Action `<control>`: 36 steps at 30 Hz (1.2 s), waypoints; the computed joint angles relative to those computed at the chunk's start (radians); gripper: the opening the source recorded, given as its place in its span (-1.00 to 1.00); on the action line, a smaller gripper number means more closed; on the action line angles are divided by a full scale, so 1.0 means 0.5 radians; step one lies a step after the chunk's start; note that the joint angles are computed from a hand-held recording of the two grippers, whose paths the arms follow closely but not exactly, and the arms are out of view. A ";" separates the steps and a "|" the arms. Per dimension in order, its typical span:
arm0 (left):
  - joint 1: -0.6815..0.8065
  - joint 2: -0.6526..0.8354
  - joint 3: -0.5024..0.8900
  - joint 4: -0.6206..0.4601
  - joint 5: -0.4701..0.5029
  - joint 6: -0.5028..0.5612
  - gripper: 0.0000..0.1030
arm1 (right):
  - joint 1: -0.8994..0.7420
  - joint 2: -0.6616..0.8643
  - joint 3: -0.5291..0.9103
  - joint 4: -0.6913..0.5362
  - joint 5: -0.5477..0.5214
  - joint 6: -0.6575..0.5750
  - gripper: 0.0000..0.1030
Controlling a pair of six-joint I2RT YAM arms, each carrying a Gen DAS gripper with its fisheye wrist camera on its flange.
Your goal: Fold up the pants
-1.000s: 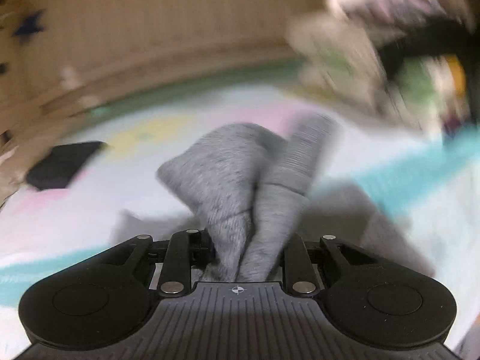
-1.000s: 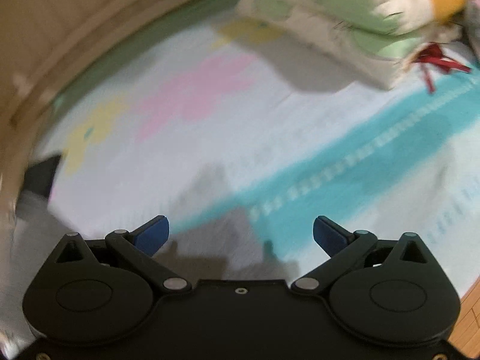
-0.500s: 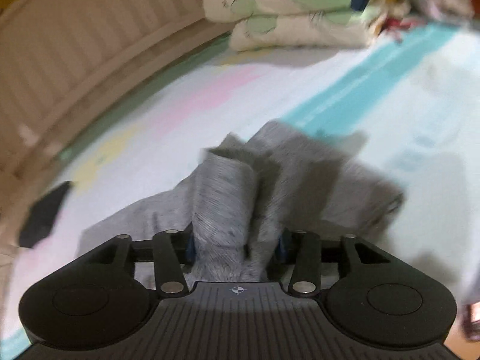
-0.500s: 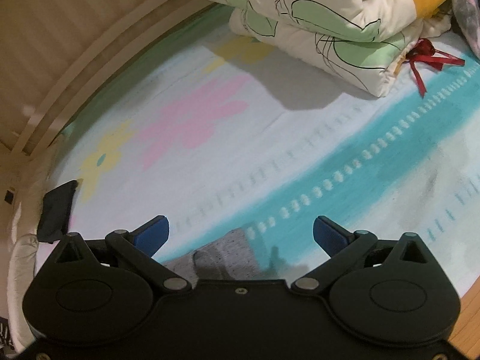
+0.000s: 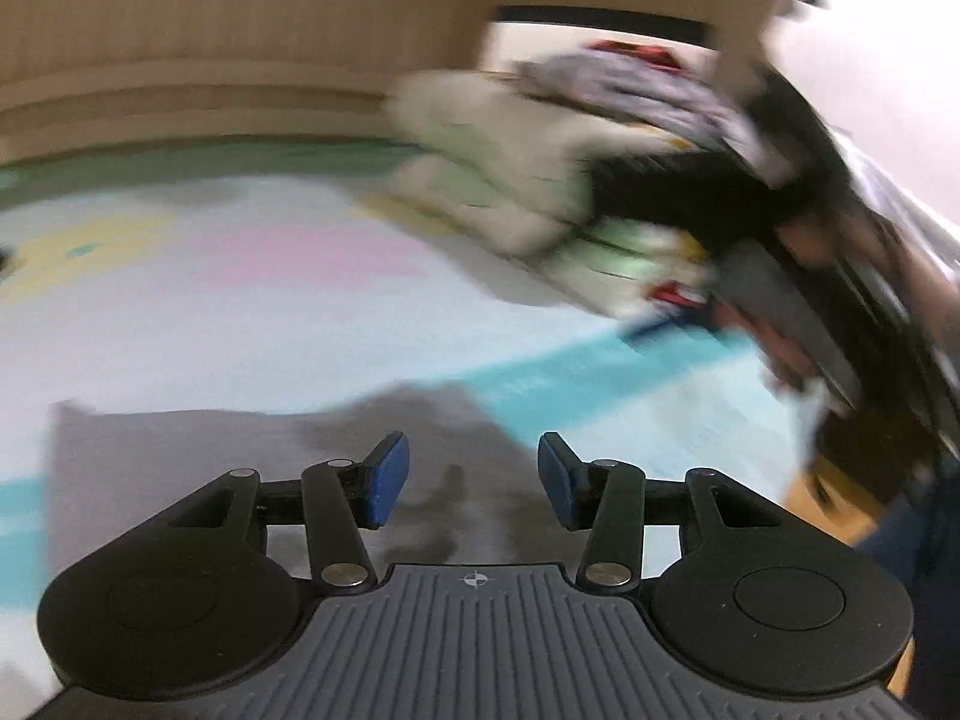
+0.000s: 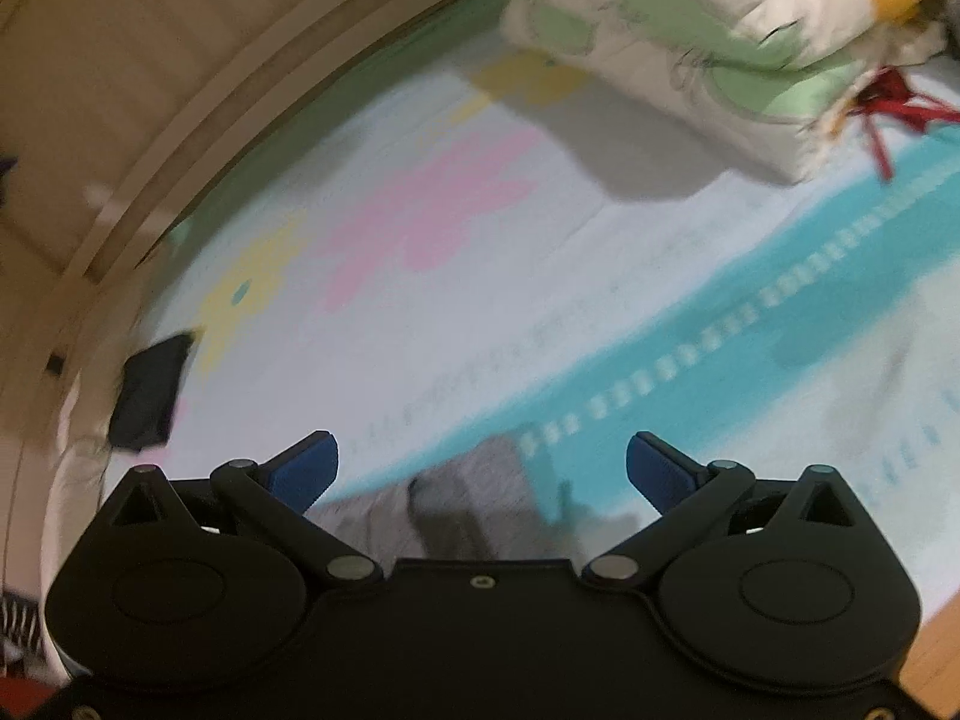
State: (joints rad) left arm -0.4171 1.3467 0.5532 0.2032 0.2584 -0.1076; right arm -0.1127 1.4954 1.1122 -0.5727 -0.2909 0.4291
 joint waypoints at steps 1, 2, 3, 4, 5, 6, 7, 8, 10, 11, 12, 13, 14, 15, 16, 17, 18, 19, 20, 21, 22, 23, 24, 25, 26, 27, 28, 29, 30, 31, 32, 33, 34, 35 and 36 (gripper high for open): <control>0.093 0.027 0.063 -0.106 -0.021 0.000 -0.10 | 0.028 0.019 -0.006 -0.002 -0.004 -0.014 0.99; 0.162 0.062 0.107 -0.172 -0.024 0.008 -0.10 | 0.061 0.043 -0.012 -0.003 0.000 -0.030 0.99; 0.236 0.114 0.146 -0.216 0.002 0.027 -0.10 | 0.100 0.067 -0.021 0.002 0.013 -0.045 0.99; 0.296 0.172 0.183 -0.253 0.022 0.039 -0.10 | 0.139 0.089 -0.028 0.009 0.027 -0.054 0.99; 0.347 0.220 0.210 -0.296 0.047 0.043 -0.10 | 0.181 0.121 -0.030 0.011 0.034 -0.070 0.99; 0.380 0.266 0.217 -0.309 0.086 0.033 -0.10 | 0.214 0.150 -0.030 0.012 0.032 -0.084 0.99; 0.406 0.253 0.199 -0.346 0.131 0.026 -0.10 | 0.238 0.172 -0.031 0.015 0.022 -0.090 0.99; 0.417 0.307 0.214 -0.369 0.169 0.028 -0.10 | 0.259 0.199 -0.032 0.021 0.000 -0.098 0.99; 0.361 0.428 0.246 -0.445 0.154 0.094 -0.08 | 0.293 0.261 -0.028 0.027 -0.038 -0.111 0.99; 0.307 0.507 0.279 -0.420 0.069 0.132 -0.07 | 0.307 0.280 -0.033 0.029 -0.037 -0.112 0.99; 0.269 0.487 0.224 -0.348 0.030 0.180 -0.04 | 0.327 0.309 -0.032 0.027 -0.024 -0.110 0.99; 0.242 0.478 0.211 -0.312 0.011 0.192 0.04 | 0.338 0.328 -0.036 0.029 -0.015 -0.112 0.99; 0.243 0.497 0.247 -0.340 0.037 0.182 0.09 | 0.352 0.353 -0.039 0.033 -0.010 -0.118 0.99; 0.261 0.511 0.277 -0.367 0.075 0.164 0.09 | 0.353 0.373 -0.042 0.034 -0.014 -0.135 0.99; 0.289 0.520 0.300 -0.381 0.115 0.147 0.08 | 0.364 0.396 -0.042 0.033 -0.015 -0.140 0.99; 0.333 0.524 0.295 -0.364 0.171 0.119 0.08 | 0.371 0.419 -0.044 0.033 -0.022 -0.144 0.99; 0.369 0.518 0.303 -0.366 0.221 0.073 0.08 | 0.377 0.439 -0.042 0.027 -0.024 -0.146 0.99; 0.408 0.503 0.303 -0.371 0.265 0.028 0.08 | 0.382 0.459 -0.037 0.021 -0.018 -0.149 0.99; 0.448 0.504 0.307 -0.357 0.298 -0.019 0.08 | 0.389 0.480 -0.036 0.018 -0.004 -0.158 0.99; 0.469 0.505 0.313 -0.338 0.302 -0.058 0.08 | 0.395 0.494 -0.038 0.023 0.007 -0.170 0.99; 0.491 0.505 0.314 -0.320 0.294 -0.082 0.08 | 0.398 0.501 -0.044 0.031 0.009 -0.180 0.99; 0.497 0.521 0.330 -0.302 0.265 -0.112 0.08 | 0.400 0.503 -0.054 0.045 0.012 -0.188 1.00; 0.523 0.488 0.323 -0.320 0.251 -0.122 0.08 | 0.403 0.501 -0.061 0.055 0.014 -0.195 1.00; 0.542 0.485 0.327 -0.322 0.237 -0.136 0.08 | 0.409 0.496 -0.066 0.062 0.021 -0.201 1.00; 0.579 0.470 0.325 -0.341 0.230 -0.147 0.08 | 0.416 0.494 -0.070 0.072 0.029 -0.207 1.00; 0.606 0.473 0.330 -0.349 0.220 -0.168 0.08 | 0.427 0.484 -0.084 0.091 0.041 -0.207 1.00; 0.643 0.461 0.324 -0.362 0.225 -0.183 0.08 | 0.440 0.468 -0.108 0.122 0.061 -0.198 1.00; 0.684 0.422 0.311 -0.397 0.237 -0.192 0.08 | 0.450 0.453 -0.133 0.157 0.077 -0.184 1.00; 0.704 0.426 0.317 -0.405 0.234 -0.214 0.08 | 0.461 0.419 -0.186 0.226 0.094 -0.164 1.00; 0.723 0.418 0.324 -0.433 0.237 -0.224 0.08 | 0.468 0.389 -0.235 0.293 0.102 -0.147 1.00; 0.747 0.425 0.334 -0.448 0.247 -0.222 0.08 | 0.472 0.360 -0.280 0.347 0.105 -0.131 1.00; 0.753 0.426 0.336 -0.453 0.244 -0.229 0.08 | 0.477 0.346 -0.303 0.371 0.104 -0.134 1.00; 0.753 0.428 0.340 -0.458 0.240 -0.227 0.08 | 0.477 0.347 -0.300 0.361 0.088 -0.173 1.00; 0.760 0.417 0.334 -0.467 0.242 -0.215 0.08 | 0.478 0.356 -0.289 0.344 0.064 -0.219 0.97; 0.767 0.404 0.330 -0.478 0.245 -0.202 0.08 | 0.481 0.368 -0.278 0.333 0.030 -0.248 0.86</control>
